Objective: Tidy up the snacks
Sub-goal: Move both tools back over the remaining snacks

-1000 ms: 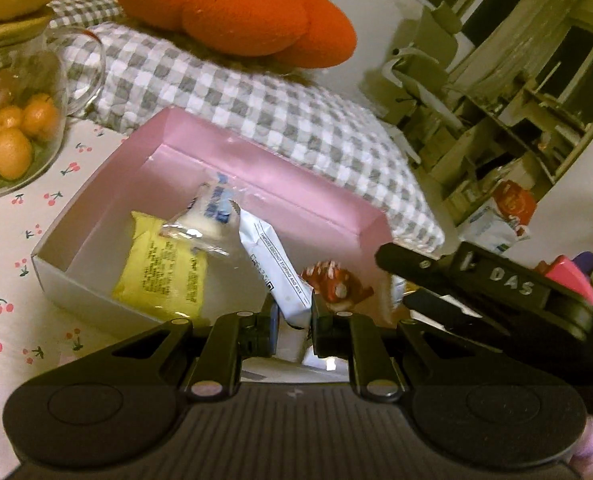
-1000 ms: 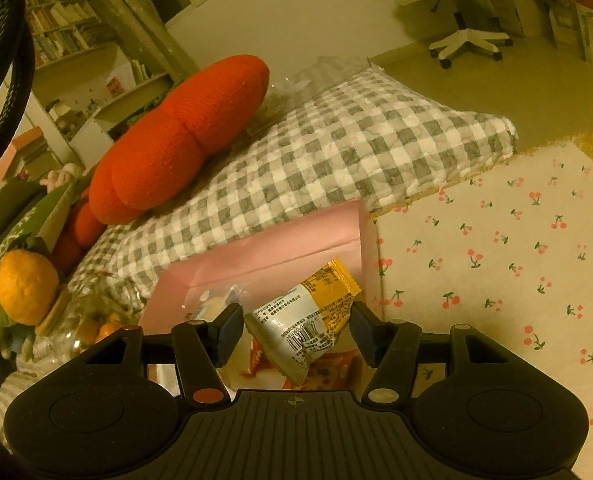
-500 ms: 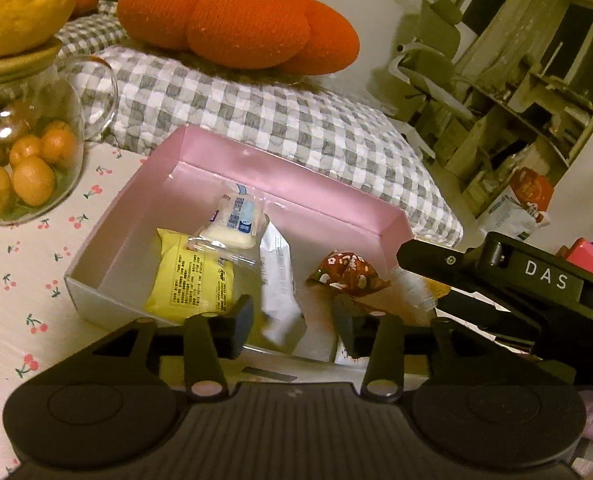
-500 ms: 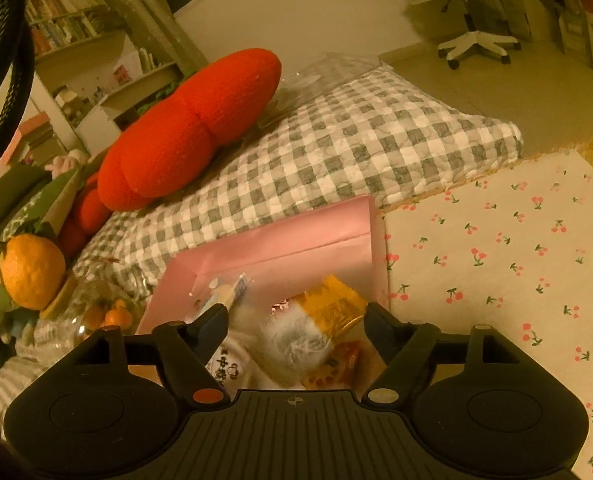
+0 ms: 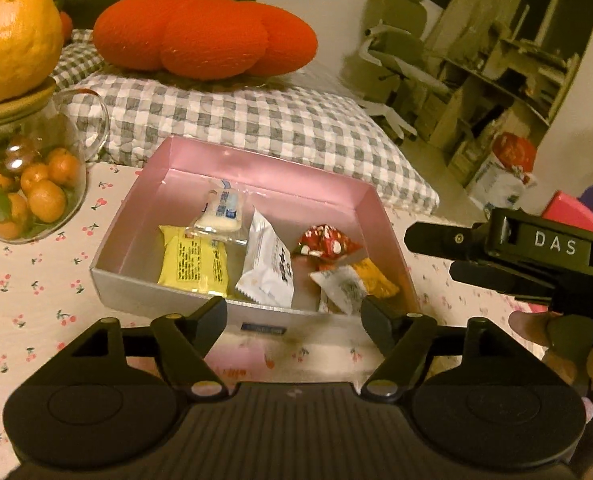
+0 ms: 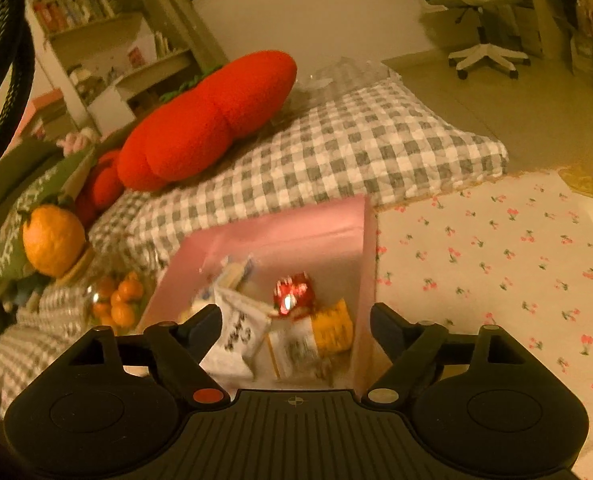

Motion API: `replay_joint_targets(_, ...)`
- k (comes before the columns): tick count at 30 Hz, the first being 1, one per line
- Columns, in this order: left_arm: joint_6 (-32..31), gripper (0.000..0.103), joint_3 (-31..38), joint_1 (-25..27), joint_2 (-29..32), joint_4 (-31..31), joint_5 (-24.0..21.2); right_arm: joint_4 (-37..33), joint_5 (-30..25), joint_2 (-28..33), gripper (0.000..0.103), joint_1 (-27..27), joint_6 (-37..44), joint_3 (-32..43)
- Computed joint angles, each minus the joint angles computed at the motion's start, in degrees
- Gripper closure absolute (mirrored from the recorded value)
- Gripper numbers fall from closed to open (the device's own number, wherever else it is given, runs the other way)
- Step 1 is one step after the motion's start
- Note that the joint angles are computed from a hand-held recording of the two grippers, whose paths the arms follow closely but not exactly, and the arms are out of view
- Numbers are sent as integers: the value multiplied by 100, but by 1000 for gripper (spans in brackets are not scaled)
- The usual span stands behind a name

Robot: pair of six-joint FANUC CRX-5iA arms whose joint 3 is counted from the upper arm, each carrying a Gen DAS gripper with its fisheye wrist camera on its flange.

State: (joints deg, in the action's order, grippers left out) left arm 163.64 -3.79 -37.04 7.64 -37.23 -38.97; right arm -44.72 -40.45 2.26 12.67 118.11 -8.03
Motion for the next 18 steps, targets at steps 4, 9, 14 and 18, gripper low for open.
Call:
replay_joint_targets(4,-203,22,-68,-75,-113,-6,-131,328,-48,-190,19,81,3,-189)
replay_joint_targets(9,-318,13,-207,-204,-294,-110,-350,637,-113,-415,16,144,28,-410)
replay_joint_targets(14,-410,13,-389,-234,-463,-118,-550,966,-148,-618,15,230,79,-616)
replay_joint_targets(18,-475,12,-522,-263,-573,-57,-709,1091,-221,-737,15,241,154,-732)
